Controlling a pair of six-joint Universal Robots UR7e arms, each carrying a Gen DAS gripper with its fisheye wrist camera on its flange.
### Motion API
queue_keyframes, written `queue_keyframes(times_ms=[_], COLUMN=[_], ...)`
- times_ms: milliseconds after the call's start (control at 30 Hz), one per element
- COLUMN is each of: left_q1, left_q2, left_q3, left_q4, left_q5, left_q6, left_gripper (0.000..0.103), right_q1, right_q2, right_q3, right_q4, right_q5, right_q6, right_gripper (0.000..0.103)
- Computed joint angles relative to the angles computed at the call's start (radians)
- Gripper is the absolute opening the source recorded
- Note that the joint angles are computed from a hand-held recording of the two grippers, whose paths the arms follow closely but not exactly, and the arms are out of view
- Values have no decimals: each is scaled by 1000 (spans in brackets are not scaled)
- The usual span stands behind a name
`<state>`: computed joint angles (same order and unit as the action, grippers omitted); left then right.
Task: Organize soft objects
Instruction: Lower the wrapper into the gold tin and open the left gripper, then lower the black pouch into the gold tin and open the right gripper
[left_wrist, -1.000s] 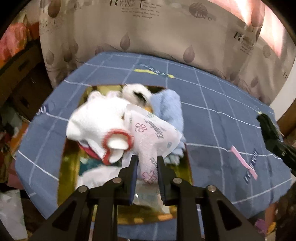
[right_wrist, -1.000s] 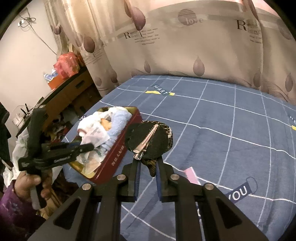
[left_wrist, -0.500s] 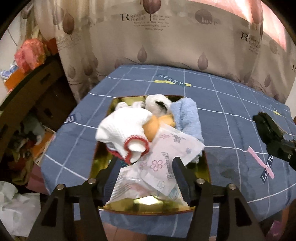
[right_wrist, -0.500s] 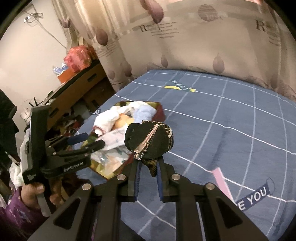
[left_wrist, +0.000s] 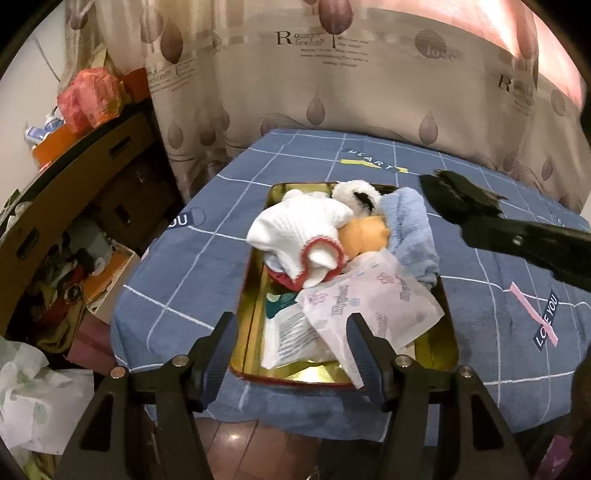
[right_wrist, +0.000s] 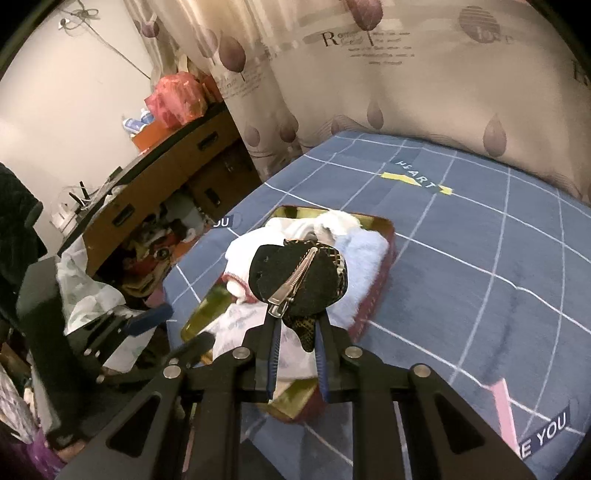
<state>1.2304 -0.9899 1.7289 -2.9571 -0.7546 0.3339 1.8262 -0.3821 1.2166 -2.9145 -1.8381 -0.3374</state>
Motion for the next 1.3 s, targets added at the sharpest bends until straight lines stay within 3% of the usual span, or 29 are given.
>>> queue_keyframes(times_ms=[533, 1300], left_q1=[12, 49], left_q2=[-5, 6], left_q3=[-7, -57], left_q4=[-24, 52], left_q5=[11, 31], left_q6=[2, -79], left_gripper=[62, 62], right_q1=[9, 14], right_q2=[125, 217], right_q3=[-198, -328], right_q4=[96, 165], right_q5=[-73, -124], right_q6=[16, -1], right_gripper=[20, 23])
